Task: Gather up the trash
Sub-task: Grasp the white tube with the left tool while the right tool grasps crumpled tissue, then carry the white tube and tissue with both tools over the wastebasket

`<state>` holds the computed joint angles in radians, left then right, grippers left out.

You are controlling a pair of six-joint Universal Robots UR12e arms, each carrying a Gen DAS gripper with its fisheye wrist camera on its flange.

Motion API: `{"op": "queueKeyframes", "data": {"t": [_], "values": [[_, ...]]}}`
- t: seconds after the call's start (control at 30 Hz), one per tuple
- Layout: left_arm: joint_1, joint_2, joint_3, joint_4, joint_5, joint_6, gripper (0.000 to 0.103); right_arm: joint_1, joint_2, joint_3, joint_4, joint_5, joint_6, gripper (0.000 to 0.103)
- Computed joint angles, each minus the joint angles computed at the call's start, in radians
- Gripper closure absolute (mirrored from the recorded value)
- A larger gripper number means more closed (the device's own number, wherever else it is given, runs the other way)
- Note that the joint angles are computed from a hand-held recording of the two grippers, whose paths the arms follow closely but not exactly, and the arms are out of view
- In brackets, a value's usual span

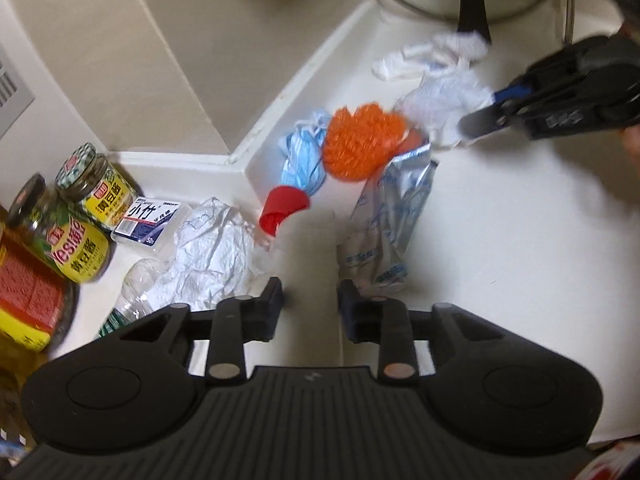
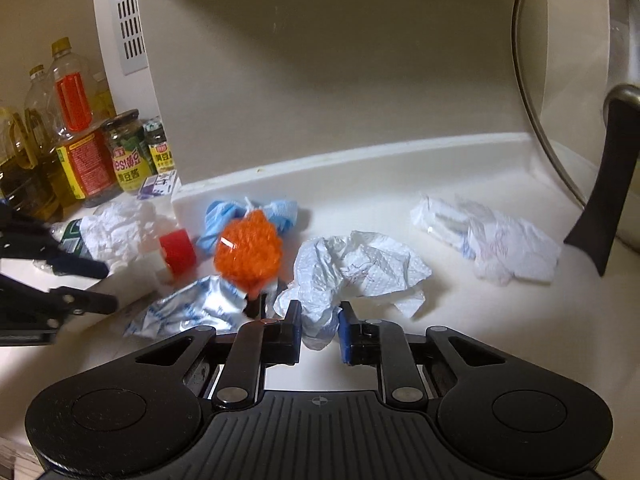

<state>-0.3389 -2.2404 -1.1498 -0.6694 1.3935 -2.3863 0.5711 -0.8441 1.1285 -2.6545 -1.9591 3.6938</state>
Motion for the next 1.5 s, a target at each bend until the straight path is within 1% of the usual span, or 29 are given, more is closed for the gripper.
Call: {"op": "queueKeyframes", "data": {"t": [0.03,0.07,0.13,0.17,0.3,0.43,0.6,0.73,0.97,1.07,1.13,1.23,1.33,1.5], "values": [[-0.004,-0.007,0.006,0.004,0.023,0.009,0.071,0.0,0.0,0.001,0.002,0.004,0.002,0.084],[-0.004,-0.012,0.012,-0.002,0.031,0.016,0.071,0.001,0.001,0.001,0.002,0.006,0.004,0.084],[-0.004,-0.021,0.025,-0.026,0.037,0.019,0.071,0.001,0.003,-0.001,0.001,0.009,0.006,0.084],[-0.002,-0.022,0.024,-0.019,0.031,0.017,0.072,0.001,0.003,-0.001,0.0,0.009,0.009,0.084],[-0.001,-0.016,0.021,-0.025,0.038,-0.025,0.073,0.004,0.001,0.001,-0.005,-0.002,0.014,0.084],[0.012,0.014,-0.017,-0.027,0.001,-0.097,0.073,0.012,-0.013,0.013,-0.006,-0.014,0.027,0.084],[0.036,0.074,-0.102,-0.004,-0.07,-0.201,0.073,0.031,-0.039,0.041,-0.005,-0.022,0.054,0.084],[0.05,0.129,-0.183,0.027,-0.119,-0.262,0.073,0.056,-0.057,0.06,0.0,-0.024,0.067,0.084],[0.086,0.224,-0.32,0.071,-0.235,-0.367,0.073,0.112,-0.075,0.062,0.037,-0.013,0.09,0.084],[0.103,0.263,-0.375,0.072,-0.271,-0.38,0.073,0.137,-0.073,0.048,0.051,-0.004,0.089,0.084],[0.114,0.287,-0.409,0.068,-0.285,-0.374,0.073,0.155,-0.067,0.033,0.062,-0.001,0.085,0.084],[0.132,0.323,-0.456,0.044,-0.304,-0.37,0.073,0.177,-0.054,0.006,0.09,0.006,0.088,0.084],[0.149,0.357,-0.502,0.024,-0.312,-0.348,0.073,0.199,-0.039,-0.02,0.121,0.006,0.095,0.084],[0.176,0.403,-0.569,-0.014,-0.308,-0.327,0.073,0.227,-0.019,-0.058,0.163,0.046,0.101,0.084]]}}
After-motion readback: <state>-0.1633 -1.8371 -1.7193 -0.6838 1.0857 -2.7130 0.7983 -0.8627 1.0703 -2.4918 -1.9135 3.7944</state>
